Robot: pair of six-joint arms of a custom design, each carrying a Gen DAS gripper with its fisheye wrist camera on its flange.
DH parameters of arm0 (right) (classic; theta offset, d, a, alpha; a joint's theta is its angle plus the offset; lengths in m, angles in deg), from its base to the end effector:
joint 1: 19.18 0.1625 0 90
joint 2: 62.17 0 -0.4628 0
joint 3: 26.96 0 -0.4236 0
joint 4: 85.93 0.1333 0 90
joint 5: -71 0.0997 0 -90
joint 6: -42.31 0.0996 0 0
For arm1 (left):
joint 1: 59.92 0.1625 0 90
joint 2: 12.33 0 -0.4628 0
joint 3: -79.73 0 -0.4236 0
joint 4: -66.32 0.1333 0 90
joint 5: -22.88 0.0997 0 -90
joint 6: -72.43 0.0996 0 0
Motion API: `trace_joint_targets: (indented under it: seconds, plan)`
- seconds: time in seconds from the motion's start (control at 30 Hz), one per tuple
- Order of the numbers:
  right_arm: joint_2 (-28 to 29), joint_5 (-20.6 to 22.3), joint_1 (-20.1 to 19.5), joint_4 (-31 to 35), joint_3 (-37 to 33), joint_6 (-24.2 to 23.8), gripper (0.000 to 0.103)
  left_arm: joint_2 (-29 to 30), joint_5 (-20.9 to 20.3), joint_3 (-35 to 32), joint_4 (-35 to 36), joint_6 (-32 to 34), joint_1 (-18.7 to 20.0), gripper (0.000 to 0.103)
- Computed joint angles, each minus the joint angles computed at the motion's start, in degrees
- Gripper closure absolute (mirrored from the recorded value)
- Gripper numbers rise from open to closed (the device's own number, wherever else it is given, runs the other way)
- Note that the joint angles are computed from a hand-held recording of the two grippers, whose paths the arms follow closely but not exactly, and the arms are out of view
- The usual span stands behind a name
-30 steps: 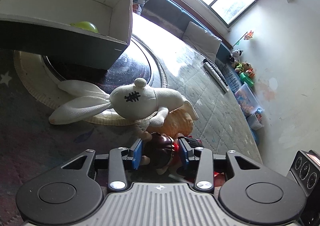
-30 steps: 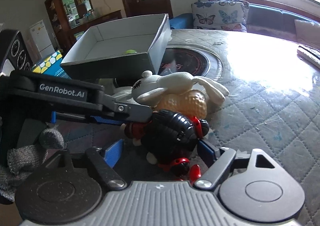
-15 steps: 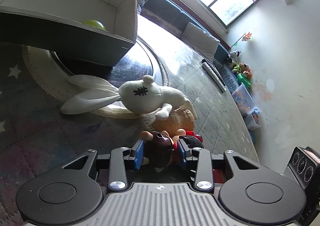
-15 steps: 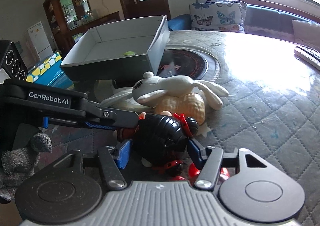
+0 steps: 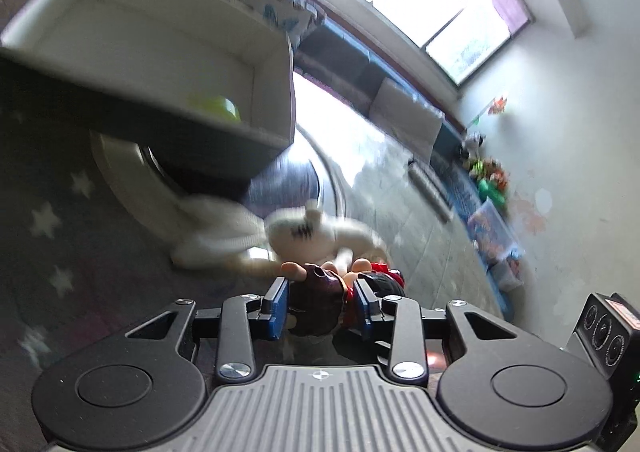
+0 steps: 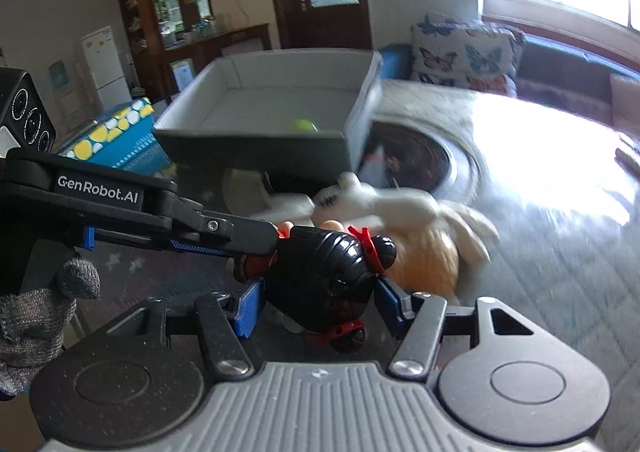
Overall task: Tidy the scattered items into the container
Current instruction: 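Lift the doll into the tray and open the left tool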
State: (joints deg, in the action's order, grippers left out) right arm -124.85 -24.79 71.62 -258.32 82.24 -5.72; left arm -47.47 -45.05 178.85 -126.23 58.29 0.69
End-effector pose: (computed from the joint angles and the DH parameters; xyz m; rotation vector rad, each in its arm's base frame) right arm 0.1322 -0.6410 0.2444 1.0773 -2.4804 0.7471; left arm -0.1947 -0.6935 0.0382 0.1838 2.8261 -1.1225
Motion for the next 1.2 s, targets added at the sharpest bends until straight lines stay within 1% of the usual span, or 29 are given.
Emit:
trace_joint_targets:
  seconds: [0.2, 0.33, 0.5, 0.67, 0.8, 0.93, 1.07, 1.2]
  plan:
    - [3.97, 1.49, 3.17, 0.55, -5.31, -2.36, 0.043, -1.88, 2.42, -0.59, -4.11, 3.05, -0.13, 0.068]
    - [7.62, 2.45, 5.19, 1.59, -10.19, -3.28, 0.043, -2.19, 4.45, -3.38, -4.48, 4.49, 0.56, 0.068]
    - [13.0, 2.8, 7.15, 4.54, -18.04, -2.64, 0.043, -1.47, 4.91, -8.25, -3.8, 6.42, 2.27, 0.067]
    - [18.93, 1.71, 8.13, 8.76, -26.7, -2.6, 0.043, 0.6, 3.74, -14.87, -0.1, 5.09, 5.19, 0.067]
    - [23.11, 0.2, 8.05, 12.39, -32.8, -2.43, 0.043, 2.91, 3.14, -20.91, 4.96, 4.11, 7.26, 0.067]
    - [27.05, -1.1, 7.59, 16.54, -39.21, -0.31, 0.043, 5.9, 3.51, -27.32, 9.62, 3.79, 8.62, 0.067]
    - [29.8, -3.06, 7.28, 19.25, -43.35, 0.48, 0.043, 8.21, 3.95, -31.71, 13.45, 2.91, 9.62, 0.066]
    - [31.23, -3.93, 6.96, 21.37, -45.64, 1.17, 0.043, 9.32, 4.34, -33.63, 15.23, 1.97, 10.2, 0.067]
